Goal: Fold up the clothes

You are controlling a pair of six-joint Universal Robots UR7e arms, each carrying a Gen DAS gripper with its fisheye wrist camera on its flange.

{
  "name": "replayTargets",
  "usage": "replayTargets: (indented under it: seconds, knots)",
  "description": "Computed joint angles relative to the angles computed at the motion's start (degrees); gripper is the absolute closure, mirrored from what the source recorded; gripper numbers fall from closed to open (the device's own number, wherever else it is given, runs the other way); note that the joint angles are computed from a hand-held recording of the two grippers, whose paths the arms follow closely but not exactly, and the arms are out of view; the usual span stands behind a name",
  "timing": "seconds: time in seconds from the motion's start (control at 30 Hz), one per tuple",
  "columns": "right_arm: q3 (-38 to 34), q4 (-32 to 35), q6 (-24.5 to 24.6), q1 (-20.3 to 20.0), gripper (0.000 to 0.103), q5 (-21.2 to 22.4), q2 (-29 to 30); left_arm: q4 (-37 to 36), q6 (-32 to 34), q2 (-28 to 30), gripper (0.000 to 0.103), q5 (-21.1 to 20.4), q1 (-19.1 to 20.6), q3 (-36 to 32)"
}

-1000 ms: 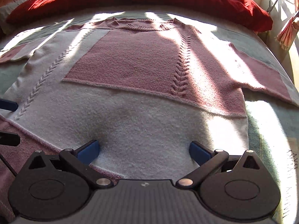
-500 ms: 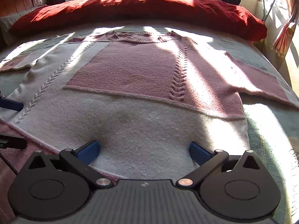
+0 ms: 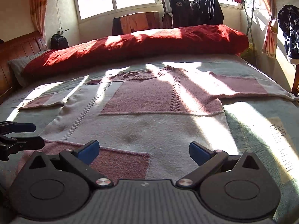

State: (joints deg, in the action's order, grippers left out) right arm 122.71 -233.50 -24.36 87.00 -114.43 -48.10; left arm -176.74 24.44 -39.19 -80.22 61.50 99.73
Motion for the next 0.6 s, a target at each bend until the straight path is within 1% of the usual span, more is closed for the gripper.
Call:
replayTargets:
  seconds: [0.03, 0.07, 0.13, 0.17, 0.23, 0.27, 0.3, 0.33, 0.4, 0.47, 0.5, 0.53, 0.6]
  knots:
    - [1.2, -0.7, -0.3, -0.4, 0.000, 2.0, -0.3, 0.3, -0.7, -0.2, 0.001, 0.2, -0.1, 0.6]
    - [1.4, -1.6, -1.3, -0.3, 0.000, 2.0, 0.1, 0.2, -1.5, -0.2, 0.001, 1.0, -0.2, 1.0]
    - [0.2, -5.4, -4.2, 0.1, 0.000, -0.6, 2.7, 0.4, -3.7, 0.4, 0.001, 2.6, -0.3, 1.3]
    - [-0.6, -6.1, -4.3, 0.0, 0.000, -2.0, 3.7, 1.5, -5.8, 0.8, 0.001, 3.5, -0.2, 1.1]
    - [-1.6, -2.6, -1.7, -0.5, 0.000, -4.7, 4.1, 1.3, -7.2, 1.3, 0.001, 4.5, 0.1, 2.1]
    - [-1.6, -1.2, -0.8, -1.1, 0.000, -5.0, 4.2, 0.3, -7.3, 1.5, 0.001, 5.1, 0.3, 3.0]
    - [-1.3, -0.1, -0.6, -1.8, 0.000, -4.3, 4.3, -2.3, -6.1, 1.7, 0.001, 5.6, 0.3, 4.5]
    - [-1.1, -0.5, -1.3, -2.2, 0.000, -4.2, 4.9, -5.6, -4.8, 1.5, 0.001, 5.9, 0.1, 6.5]
    - [-0.8, -4.3, -4.5, -2.3, 0.000, -5.0, 7.0, -9.2, -4.0, 0.7, 0.001, 6.6, -0.3, 10.0]
    - [-0.4, -8.1, -7.4, -2.4, 0.000, -5.6, 9.0, -10.0, -3.5, -0.6, 0.001, 6.9, -0.9, 12.2]
    - [0.3, -9.7, -7.7, -2.5, 0.000, -5.1, 9.4, -9.9, -3.3, -1.3, 0.001, 7.0, -1.2, 13.0]
    - [1.1, -10.9, -7.5, -2.7, 0.000, -4.5, 9.5, -9.8, -3.0, -2.0, 0.001, 7.0, -1.5, 13.8]
    - [3.3, -11.9, -5.2, -3.2, 0.000, -2.6, 8.4, -9.6, -2.5, -3.4, 0.001, 7.1, -2.2, 15.4]
